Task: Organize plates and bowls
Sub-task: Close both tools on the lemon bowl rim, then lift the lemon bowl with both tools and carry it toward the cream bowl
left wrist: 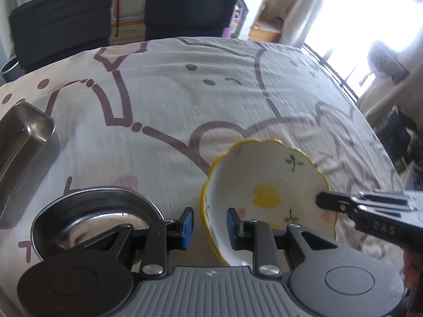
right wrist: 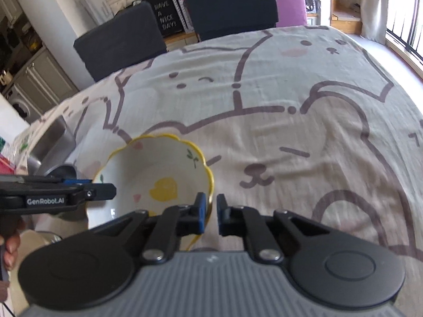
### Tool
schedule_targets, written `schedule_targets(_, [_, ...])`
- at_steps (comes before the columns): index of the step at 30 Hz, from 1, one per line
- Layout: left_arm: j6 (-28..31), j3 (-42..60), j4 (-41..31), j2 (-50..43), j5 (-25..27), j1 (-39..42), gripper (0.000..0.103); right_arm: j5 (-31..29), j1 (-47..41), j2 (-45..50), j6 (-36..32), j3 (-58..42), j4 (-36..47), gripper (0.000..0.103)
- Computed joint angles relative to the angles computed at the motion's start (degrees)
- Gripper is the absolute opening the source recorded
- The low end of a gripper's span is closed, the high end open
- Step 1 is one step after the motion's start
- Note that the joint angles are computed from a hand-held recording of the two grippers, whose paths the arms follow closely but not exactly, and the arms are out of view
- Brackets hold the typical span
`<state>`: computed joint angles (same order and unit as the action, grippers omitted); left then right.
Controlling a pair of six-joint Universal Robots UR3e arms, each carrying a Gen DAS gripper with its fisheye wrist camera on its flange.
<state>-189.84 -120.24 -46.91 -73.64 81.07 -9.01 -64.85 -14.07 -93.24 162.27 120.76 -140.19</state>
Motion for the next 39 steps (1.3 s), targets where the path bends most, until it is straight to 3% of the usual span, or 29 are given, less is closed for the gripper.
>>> schedule_targets(6, [-0.8,-1.2,0.5,0.8,-0.2,0.1,0.028,-3.9,3.5,2.4,1.5,-0.4,-3.4,0.011])
schedule_targets(9, [-1.9,-1.3,2.0,-0.2,1.9,-1.0,0.016,-4.4,3.8,2.6,0.2,0.1,-4.8,0.011])
schedule_targets(15, [-2.2,-2.0,4.1,-1.4,1.3,-0.8,0.011,-2.5,2.3,3.5,1.1,-2.2,-0.7,0.009])
schedule_targets(28, [-2.2,-2.2,5.0,-2.1,2.0,-1.8,0.012,-3.2,4.1,7.9,2.9,-3.6,-2.9,0.015])
schedule_targets(39, [-2.5,-2.1,6.7,-1.9,5.3,-3.8,0.012,-3.7,4.5,6.5,2.3,-4.2,-0.9,0.012])
